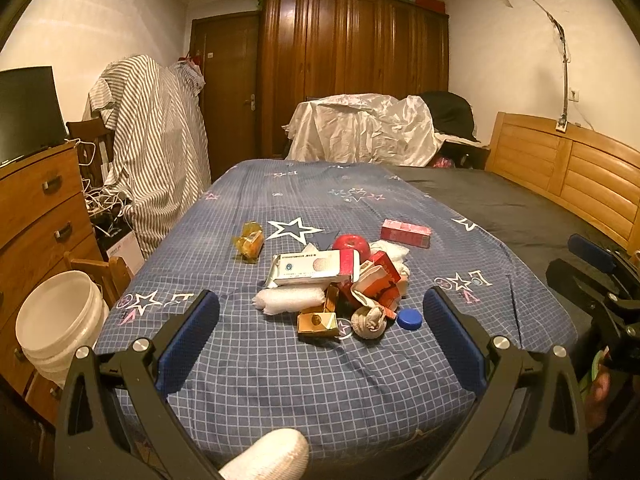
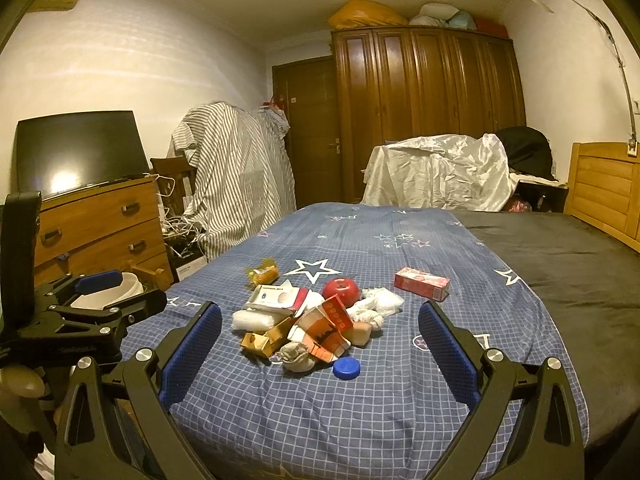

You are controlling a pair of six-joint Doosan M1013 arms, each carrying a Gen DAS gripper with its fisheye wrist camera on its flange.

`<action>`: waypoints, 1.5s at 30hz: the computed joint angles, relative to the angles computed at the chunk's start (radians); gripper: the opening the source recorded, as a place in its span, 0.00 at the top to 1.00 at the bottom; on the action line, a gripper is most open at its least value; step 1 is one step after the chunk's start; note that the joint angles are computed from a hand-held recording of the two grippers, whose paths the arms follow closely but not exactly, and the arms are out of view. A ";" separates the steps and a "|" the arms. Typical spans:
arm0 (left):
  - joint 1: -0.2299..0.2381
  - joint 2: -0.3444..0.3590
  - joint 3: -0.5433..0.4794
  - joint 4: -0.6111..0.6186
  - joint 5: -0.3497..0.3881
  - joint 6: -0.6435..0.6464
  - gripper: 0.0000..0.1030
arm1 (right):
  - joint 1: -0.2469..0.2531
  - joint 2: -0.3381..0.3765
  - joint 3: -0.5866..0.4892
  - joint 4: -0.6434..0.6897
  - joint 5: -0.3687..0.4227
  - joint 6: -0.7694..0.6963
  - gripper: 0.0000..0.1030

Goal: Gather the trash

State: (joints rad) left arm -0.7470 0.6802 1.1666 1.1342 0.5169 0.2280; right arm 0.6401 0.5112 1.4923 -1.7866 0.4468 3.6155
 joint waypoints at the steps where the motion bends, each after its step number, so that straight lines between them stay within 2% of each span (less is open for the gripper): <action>1: 0.000 0.000 0.000 -0.002 0.000 0.002 0.05 | 0.001 0.000 0.000 0.001 0.001 -0.003 0.04; 37: 0.008 -0.002 0.004 -0.030 0.000 0.026 0.05 | 0.002 0.008 -0.014 0.018 -0.010 -0.035 0.05; 45: 0.018 0.005 -0.008 -0.086 0.002 0.074 0.05 | 0.000 0.014 -0.020 0.022 -0.022 -0.042 0.04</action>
State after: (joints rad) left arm -0.7286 0.6857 1.1591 1.0480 0.5188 0.3015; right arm 0.6397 0.5248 1.4721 -1.7644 0.4253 3.5738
